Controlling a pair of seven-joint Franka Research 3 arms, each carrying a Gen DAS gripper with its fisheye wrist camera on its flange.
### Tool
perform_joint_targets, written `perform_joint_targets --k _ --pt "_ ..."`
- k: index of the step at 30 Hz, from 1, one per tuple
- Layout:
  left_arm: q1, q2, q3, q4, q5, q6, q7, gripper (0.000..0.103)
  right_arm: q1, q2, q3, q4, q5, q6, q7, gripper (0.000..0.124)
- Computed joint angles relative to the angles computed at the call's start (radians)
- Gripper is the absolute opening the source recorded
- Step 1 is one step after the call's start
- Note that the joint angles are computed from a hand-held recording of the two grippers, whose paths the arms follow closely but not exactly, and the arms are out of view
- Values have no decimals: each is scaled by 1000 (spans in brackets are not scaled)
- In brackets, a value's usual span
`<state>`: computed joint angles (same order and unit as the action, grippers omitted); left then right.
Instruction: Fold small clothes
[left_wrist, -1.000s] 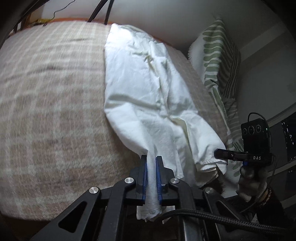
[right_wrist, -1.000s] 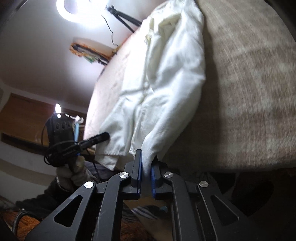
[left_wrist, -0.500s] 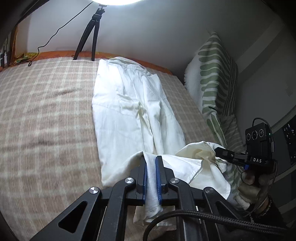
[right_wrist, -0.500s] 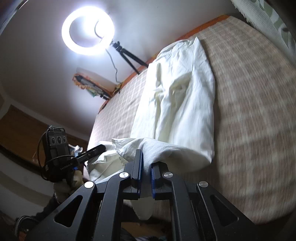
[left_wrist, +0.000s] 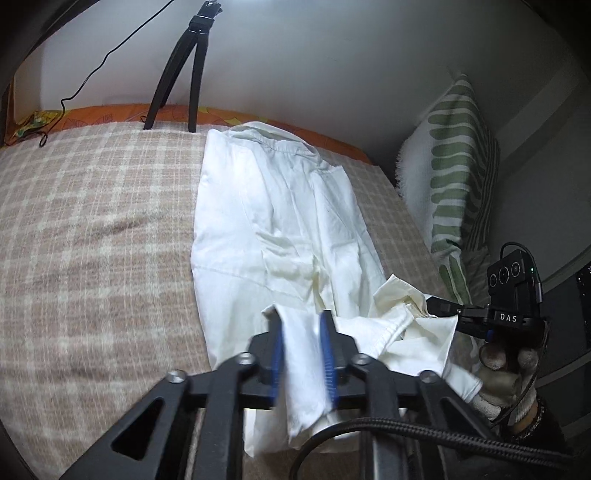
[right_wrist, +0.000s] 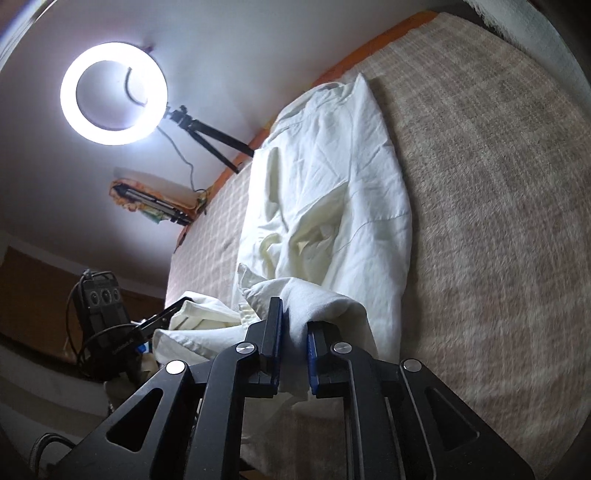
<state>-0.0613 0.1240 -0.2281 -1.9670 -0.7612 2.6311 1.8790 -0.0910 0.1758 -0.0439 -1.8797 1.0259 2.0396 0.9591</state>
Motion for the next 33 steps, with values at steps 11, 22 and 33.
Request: perform_joint_targets --k 11,22,33 --pt "42 -8 -15 -15 -79 129 72 51 -41 23 6 51 63 7 -49 57" --pt "2 13 7 -86 102 86 -3 49 50 -46 4 -109 -148 196 -135 24" --pt "-24 89 17 -86 588 201 -264 50 100 -48 12 -141 -345 344 -60 15"
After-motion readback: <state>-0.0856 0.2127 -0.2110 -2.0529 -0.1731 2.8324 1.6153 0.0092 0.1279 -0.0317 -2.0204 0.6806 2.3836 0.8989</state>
